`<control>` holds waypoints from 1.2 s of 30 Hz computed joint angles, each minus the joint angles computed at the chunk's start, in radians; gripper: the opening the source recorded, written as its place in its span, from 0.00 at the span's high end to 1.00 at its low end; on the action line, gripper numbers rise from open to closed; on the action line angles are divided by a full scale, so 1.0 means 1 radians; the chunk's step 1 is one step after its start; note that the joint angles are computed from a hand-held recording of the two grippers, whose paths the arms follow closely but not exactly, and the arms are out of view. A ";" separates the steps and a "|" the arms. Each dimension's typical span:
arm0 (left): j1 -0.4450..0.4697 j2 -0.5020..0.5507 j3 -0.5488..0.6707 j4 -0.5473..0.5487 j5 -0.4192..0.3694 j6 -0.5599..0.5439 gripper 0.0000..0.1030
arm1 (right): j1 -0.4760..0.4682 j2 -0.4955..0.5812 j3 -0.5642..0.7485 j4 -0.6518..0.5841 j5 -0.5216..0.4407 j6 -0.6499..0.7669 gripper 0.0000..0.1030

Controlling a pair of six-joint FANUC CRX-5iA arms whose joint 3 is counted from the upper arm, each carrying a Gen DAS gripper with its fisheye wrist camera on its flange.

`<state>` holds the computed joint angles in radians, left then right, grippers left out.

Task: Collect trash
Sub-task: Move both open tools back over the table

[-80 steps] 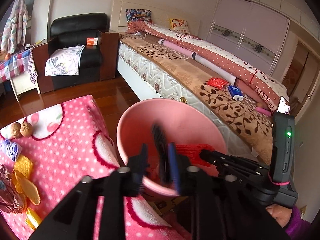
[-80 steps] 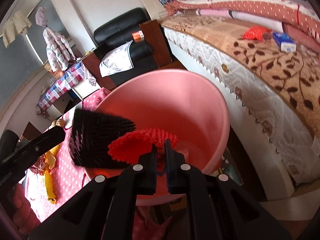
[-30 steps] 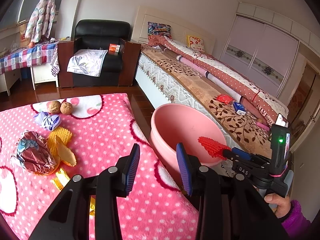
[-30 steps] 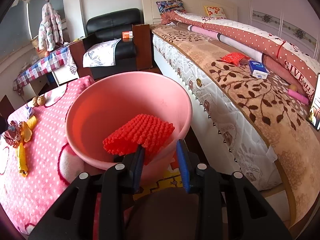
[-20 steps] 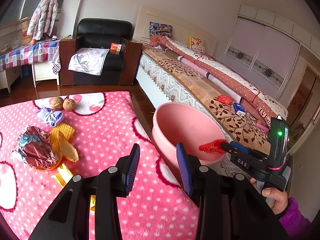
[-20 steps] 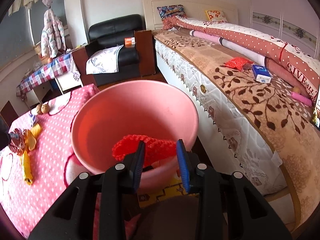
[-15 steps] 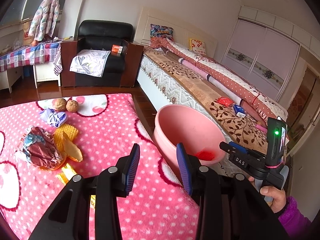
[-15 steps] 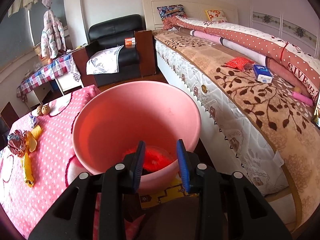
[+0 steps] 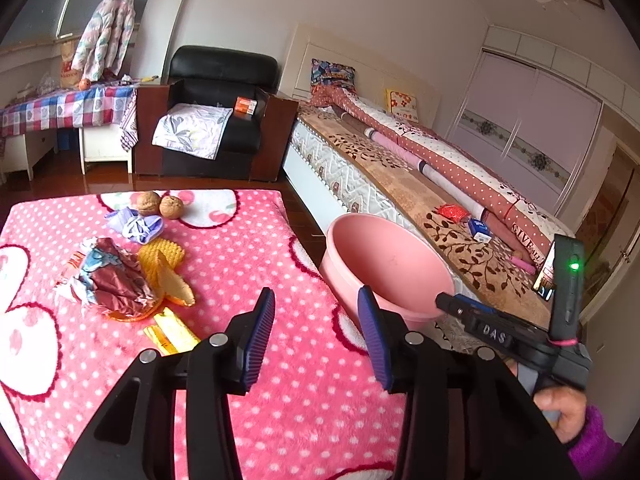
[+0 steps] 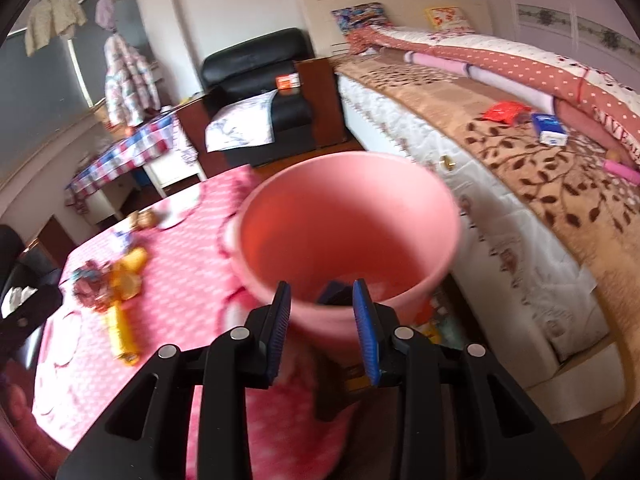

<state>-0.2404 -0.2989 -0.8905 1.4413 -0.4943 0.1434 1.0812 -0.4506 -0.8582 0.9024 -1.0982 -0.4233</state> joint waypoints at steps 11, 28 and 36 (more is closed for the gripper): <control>0.061 -0.093 -0.047 -0.070 0.016 0.067 0.58 | 0.205 0.092 0.062 0.072 -0.006 -0.108 0.68; 0.239 -0.257 -0.110 -0.202 -0.041 0.215 0.59 | 0.387 0.096 0.081 0.181 -0.087 -0.099 0.68; 0.379 -0.279 -0.107 -0.241 -0.103 0.224 0.58 | 0.422 0.125 0.109 0.178 -0.171 -0.119 0.68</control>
